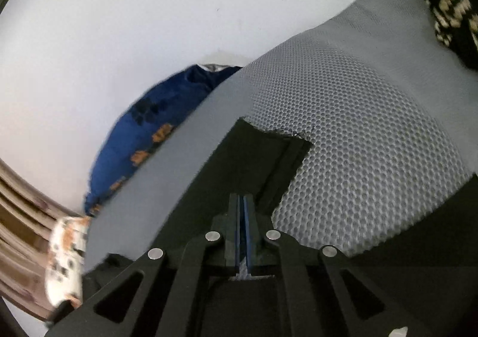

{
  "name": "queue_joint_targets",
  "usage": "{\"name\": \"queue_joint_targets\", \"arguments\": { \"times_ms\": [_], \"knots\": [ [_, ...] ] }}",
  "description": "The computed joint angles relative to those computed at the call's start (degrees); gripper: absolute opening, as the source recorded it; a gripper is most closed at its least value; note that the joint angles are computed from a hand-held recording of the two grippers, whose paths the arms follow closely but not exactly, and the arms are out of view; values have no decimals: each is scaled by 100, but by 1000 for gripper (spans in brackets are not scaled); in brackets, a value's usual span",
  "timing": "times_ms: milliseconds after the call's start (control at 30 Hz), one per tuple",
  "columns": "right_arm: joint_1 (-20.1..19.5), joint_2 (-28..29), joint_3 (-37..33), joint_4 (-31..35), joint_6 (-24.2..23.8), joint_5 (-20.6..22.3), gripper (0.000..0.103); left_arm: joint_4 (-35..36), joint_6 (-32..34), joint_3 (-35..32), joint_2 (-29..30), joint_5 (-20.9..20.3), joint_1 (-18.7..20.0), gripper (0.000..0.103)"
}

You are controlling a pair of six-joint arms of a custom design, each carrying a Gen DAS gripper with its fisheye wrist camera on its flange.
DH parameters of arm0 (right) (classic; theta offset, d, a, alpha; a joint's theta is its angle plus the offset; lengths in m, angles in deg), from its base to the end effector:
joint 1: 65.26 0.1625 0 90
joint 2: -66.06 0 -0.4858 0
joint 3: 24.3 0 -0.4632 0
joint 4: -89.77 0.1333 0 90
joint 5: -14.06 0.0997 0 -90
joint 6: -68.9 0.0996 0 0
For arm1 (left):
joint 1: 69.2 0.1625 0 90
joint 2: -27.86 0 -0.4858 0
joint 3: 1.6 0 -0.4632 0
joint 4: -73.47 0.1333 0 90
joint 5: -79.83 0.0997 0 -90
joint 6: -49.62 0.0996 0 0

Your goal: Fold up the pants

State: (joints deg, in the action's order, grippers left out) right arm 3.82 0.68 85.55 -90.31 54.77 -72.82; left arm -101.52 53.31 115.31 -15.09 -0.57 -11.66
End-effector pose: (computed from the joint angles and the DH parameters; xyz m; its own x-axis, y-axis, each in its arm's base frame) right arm -0.1110 -0.6789 0.2813 -0.9789 0.1510 0.1375 0.0111 0.7118 -0.7023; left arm -0.1957 -0.5869 -0.0290 -0.8134 0.5545 -0.1757 0.5803 0.7941 -0.1804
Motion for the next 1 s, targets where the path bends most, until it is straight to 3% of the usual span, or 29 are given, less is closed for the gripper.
{"name": "queue_joint_targets", "arguments": {
  "times_ms": [167, 300, 400, 567, 700, 733, 800, 1000],
  "knots": [
    [105, 293, -260, -41, -307, -339, 18, 26, 129, -21, 10, -9, 3, 25],
    [154, 422, -437, 42, -242, -605, 22, 46, 106, -56, 18, -99, 40, 25],
    [189, 422, -366, -255, -255, -743, 39, 92, 98, -104, 30, -154, 71, 25],
    [342, 508, -422, -295, -403, -1227, 44, 133, 106, -121, 10, -247, 110, 25],
    [337, 531, -410, -286, -567, -982, 41, 117, 112, -113, 2, -283, 123, 25],
    [298, 495, -399, -181, -555, -723, 33, 88, 105, -88, -2, -282, 115, 25],
    [218, 461, -429, 96, -400, -239, 30, 70, 107, -67, -10, -300, 122, 25],
    [136, 521, -618, 351, 372, -208, 24, 53, 110, -54, -12, -314, 127, 25]
  ]
}}
